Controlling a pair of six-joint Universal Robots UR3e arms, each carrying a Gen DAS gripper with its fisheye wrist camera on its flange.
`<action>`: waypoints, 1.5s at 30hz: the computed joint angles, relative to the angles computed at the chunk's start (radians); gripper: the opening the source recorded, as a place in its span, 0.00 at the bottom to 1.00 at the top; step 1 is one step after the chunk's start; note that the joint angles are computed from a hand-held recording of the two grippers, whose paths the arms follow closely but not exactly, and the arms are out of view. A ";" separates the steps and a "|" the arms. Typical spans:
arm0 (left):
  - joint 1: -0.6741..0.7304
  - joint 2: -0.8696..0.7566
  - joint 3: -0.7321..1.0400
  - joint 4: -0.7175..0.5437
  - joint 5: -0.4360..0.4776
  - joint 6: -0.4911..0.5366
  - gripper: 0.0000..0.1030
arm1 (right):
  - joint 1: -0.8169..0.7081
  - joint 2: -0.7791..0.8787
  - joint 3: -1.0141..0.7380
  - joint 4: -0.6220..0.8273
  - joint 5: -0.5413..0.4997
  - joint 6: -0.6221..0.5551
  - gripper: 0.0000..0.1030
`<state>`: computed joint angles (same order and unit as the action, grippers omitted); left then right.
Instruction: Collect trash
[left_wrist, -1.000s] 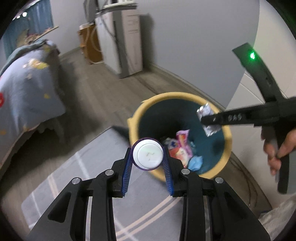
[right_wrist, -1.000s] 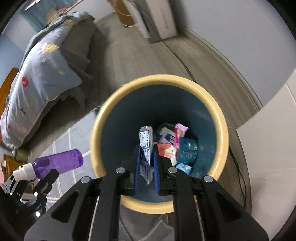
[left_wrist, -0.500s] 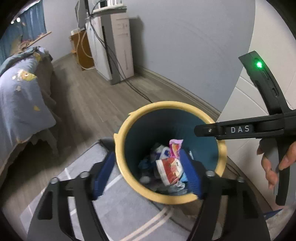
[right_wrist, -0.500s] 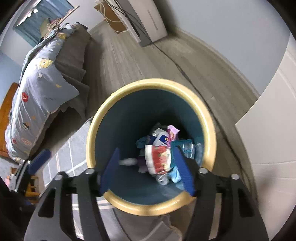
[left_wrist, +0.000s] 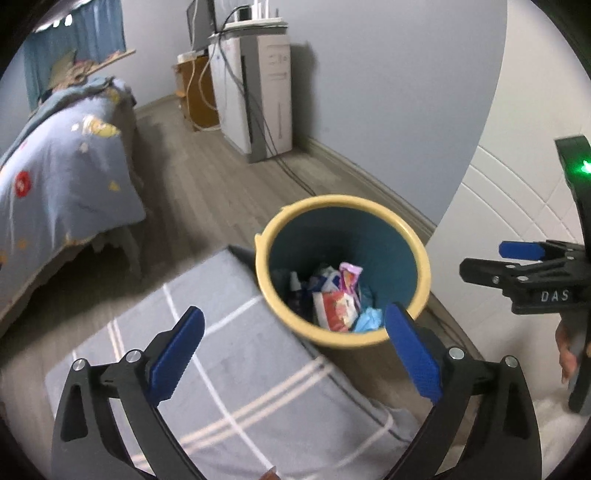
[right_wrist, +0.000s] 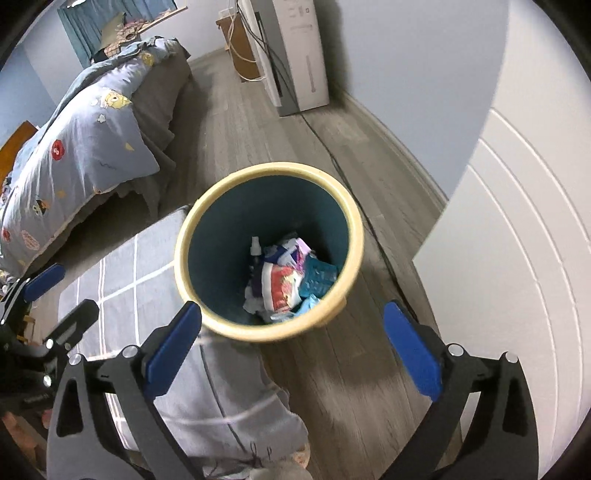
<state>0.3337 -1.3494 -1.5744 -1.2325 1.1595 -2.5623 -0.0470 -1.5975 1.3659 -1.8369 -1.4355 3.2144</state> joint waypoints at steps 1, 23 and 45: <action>0.008 0.019 -0.007 -0.011 0.004 0.003 0.95 | -0.003 -0.019 0.009 0.003 -0.001 0.001 0.94; 0.105 0.136 -0.077 -0.045 -0.006 0.024 0.95 | 0.083 -0.115 0.038 -0.043 -0.106 0.005 0.94; 0.103 0.136 -0.073 -0.054 -0.004 0.028 0.95 | 0.080 -0.109 0.033 -0.037 -0.108 0.008 0.94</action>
